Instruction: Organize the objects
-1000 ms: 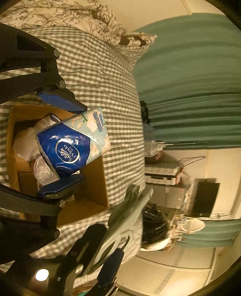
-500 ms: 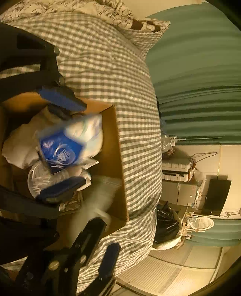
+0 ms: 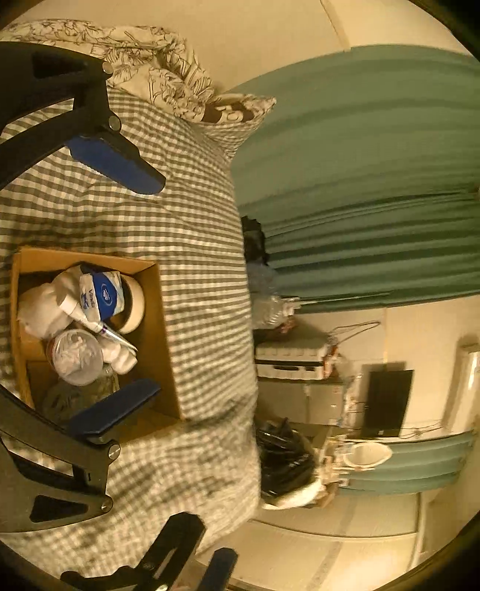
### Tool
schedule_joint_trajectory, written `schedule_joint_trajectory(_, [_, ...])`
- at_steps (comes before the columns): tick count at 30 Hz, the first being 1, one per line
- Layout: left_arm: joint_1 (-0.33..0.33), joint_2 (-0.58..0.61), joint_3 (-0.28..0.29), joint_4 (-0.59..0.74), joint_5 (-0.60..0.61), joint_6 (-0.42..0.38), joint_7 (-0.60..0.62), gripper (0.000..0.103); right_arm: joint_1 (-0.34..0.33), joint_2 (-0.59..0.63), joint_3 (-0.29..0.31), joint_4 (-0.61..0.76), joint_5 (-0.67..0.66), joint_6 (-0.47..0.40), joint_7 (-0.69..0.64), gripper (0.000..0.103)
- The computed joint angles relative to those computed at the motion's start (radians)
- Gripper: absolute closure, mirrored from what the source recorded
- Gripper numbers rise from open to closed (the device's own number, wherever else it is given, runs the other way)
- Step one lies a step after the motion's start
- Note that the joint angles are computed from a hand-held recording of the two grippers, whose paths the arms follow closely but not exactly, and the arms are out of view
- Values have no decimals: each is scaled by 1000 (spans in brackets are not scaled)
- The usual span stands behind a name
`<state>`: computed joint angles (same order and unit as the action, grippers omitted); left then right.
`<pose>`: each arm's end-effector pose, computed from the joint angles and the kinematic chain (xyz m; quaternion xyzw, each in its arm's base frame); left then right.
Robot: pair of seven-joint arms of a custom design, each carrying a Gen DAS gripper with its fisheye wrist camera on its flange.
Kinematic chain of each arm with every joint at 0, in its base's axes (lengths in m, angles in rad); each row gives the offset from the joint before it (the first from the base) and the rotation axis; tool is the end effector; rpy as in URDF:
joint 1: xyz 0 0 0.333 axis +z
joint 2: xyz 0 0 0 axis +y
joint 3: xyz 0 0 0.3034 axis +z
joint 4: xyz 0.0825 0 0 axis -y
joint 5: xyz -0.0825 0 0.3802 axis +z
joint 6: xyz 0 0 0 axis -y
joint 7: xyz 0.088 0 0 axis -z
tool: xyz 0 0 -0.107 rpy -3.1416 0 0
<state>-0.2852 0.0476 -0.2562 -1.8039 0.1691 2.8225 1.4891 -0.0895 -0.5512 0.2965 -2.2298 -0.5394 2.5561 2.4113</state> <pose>0.5309 -0.3248 0.6187 -0.4176 0.7781 -0.3893 0.2622 0.4276 0.1300 0.6594 -0.5250 0.6981 -0.3897 0.2918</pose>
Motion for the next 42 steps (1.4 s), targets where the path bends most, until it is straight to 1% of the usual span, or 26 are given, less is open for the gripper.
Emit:
schedule_joint_trajectory(1, [4,-28,-1,-17,-32,8,17,0,7,-21,1,3,5,-17,-3,17])
schedule_joint_trajectory(3, [4,-76,3,-44,-53,22,24,0,19,-75,11,3,10,-42,-12,16])
schedule_joint_trajectory(6, [-9,-156,20,-96,-105,45,60,0,11,-145,42,14,7,-78,-14,11])
schedule_joint_trajectory(10, [-49,-254,62,-158,-192,54,119,0,-6,-219,81,31,16,-112,-13,6])
schedule_joint_trajectory(13, [-97,-320,108,-207,-266,73,185,0,-14,-283,111,32,32,-153,-8,0])
schedule_joint_trajectory(16, [-129,-378,140,-259,-297,108,215,0,-23,-344,127,10,44,-151,-6,0])
schedule_joint_trajectory(17, [-143,-398,152,-284,-308,130,222,0,-26,-368,128,-8,46,-144,-5,0])
schedule_joint_trajectory(20, [-174,-440,180,-349,-315,171,223,0,-51,-406,152,-50,64,-140,11,0])
schedule_joint_trajectory(21, [-181,-452,187,-371,-312,182,221,0,-50,-420,155,-64,71,-141,10,0])
schedule_joint_trajectory(22, [-171,-461,182,-396,-299,199,204,0,-53,-434,159,-93,71,-121,15,0])
schedule_joint_trajectory(24, [-117,-479,144,-463,-253,263,132,0,-65,-463,177,-157,60,-69,26,0])
schedule_joint_trajectory(25, [-79,-486,115,-495,-230,295,90,0,-70,-472,188,-191,56,-41,31,0])
schedule_joint_trajectory(27, [45,-503,12,-560,-176,366,-10,0,-81,-487,209,-253,59,6,53,0])
schedule_joint_trajectory(29, [136,-515,-71,-631,-148,460,-75,0,-92,-485,229,-310,74,51,86,0])
schedule_joint_trajectory(30, [144,-512,-80,-653,-138,484,-91,0,-92,-479,230,-328,80,73,90,0])
schedule_joint_trajectory(31, [123,-502,-62,-671,-124,500,-98,0,-95,-469,235,-345,84,93,94,0])
schedule_joint_trajectory(32, [107,-487,-47,-682,-110,501,-105,0,-102,-454,247,-352,87,95,95,0])
schedule_joint_trajectory(33, [113,-481,-51,-688,-99,495,-118,0,-112,-446,259,-356,86,95,98,0])
schedule_joint_trajectory(34, [135,-473,-71,-692,-92,489,-136,0,-124,-436,273,-358,83,88,104,0])
schedule_joint_trajectory(35, [134,-472,-67,-698,-83,487,-149,0,-131,-431,280,-361,79,90,111,0])
schedule_joint_trajectory(39, [121,-467,-44,-704,-41,470,-196,0,-127,-413,274,-373,79,97,129,0])
schedule_joint_trajectory(42, [117,-475,-34,-709,-11,462,-233,0,-117,-407,270,-373,74,81,130,0])
